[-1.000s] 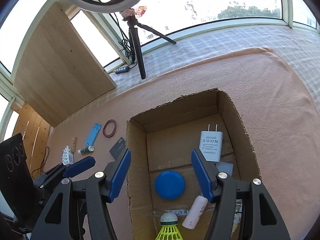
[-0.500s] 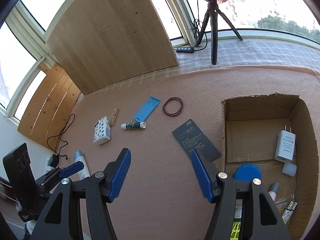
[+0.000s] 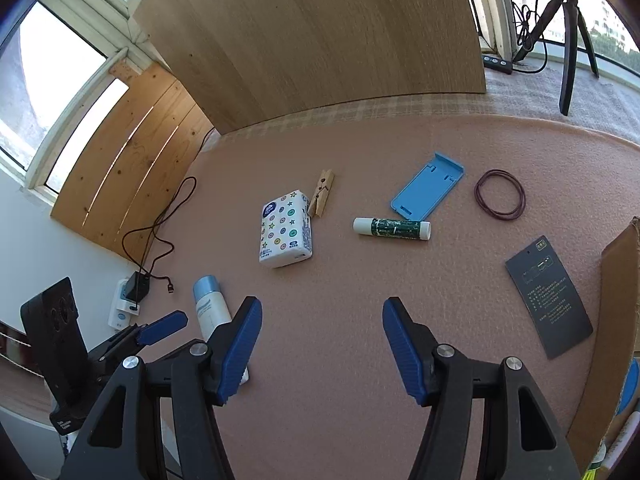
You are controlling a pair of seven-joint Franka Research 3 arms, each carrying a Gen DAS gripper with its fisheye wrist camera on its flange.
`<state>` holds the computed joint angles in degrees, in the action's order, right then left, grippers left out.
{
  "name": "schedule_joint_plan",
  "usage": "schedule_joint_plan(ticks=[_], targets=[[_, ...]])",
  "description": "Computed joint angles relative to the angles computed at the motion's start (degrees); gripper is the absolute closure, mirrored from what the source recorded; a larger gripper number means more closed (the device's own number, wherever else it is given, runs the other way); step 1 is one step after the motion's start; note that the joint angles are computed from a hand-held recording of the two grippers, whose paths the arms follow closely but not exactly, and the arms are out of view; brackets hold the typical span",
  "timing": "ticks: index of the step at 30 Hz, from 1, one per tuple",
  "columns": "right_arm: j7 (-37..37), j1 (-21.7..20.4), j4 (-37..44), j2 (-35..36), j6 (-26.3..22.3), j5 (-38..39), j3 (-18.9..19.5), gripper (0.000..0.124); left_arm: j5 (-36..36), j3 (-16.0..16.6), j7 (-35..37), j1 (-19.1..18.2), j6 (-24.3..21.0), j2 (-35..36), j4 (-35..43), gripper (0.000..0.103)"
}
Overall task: Organize objects
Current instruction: 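Move the right gripper to the star-patterned tissue pack and grasp it, then carry the tissue pack with the right gripper into the box and release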
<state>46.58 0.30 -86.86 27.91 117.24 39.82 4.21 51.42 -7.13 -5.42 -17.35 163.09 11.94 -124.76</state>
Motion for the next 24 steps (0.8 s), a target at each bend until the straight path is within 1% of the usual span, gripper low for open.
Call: schedule_joint_plan(ticks=[3, 5, 7, 12, 14, 16, 20, 24], targets=[[3.0, 1.0, 3.9, 3.0, -1.3, -0.4, 0.5, 0.065, -2.6, -0.1, 4.8, 1.6, 1.2, 1.8, 1.9, 0.030], [5.8, 1.4, 7.5, 5.6, -3.4, -0.7, 1.0, 0.065, -5.4, -0.3, 9.1, 2.5, 1.3, 3.1, 3.5, 0.030], [8.0, 1.8, 10.8, 8.2, -5.0, -1.0, 1.5, 0.065, -7.9, -0.3, 13.1, 3.2, 2.4, 4.6, 5.1, 0.030], [12.5, 3.3, 18.6, 14.0, -6.7, -2.9, 2.5, 0.065, -17.6, -1.5, 24.2, 5.7, 4.5, 9.3, 8.7, 0.031], [14.2, 3.9, 22.1, 16.5, -7.7, -4.0, 2.8, 0.065, -21.3, -2.2, 28.6, 6.5, 4.2, 11.2, 10.3, 0.031], [15.5, 4.6, 25.1, 18.6, -8.6, -5.4, 3.0, 0.066, -23.9, -2.2, 31.7, 6.5, 3.9, 12.7, 11.8, 0.031], [17.5, 5.5, 31.0, 22.8, -11.4, -7.8, 3.4, 0.074, -28.4, -2.2, 36.0, 6.6, 4.0, 15.3, 14.1, 0.031], [18.4, 5.9, 33.8, 25.0, -12.7, -9.1, 3.7, 0.080, -31.7, -2.2, 38.9, 6.8, 4.7, 16.6, 14.9, 0.031]])
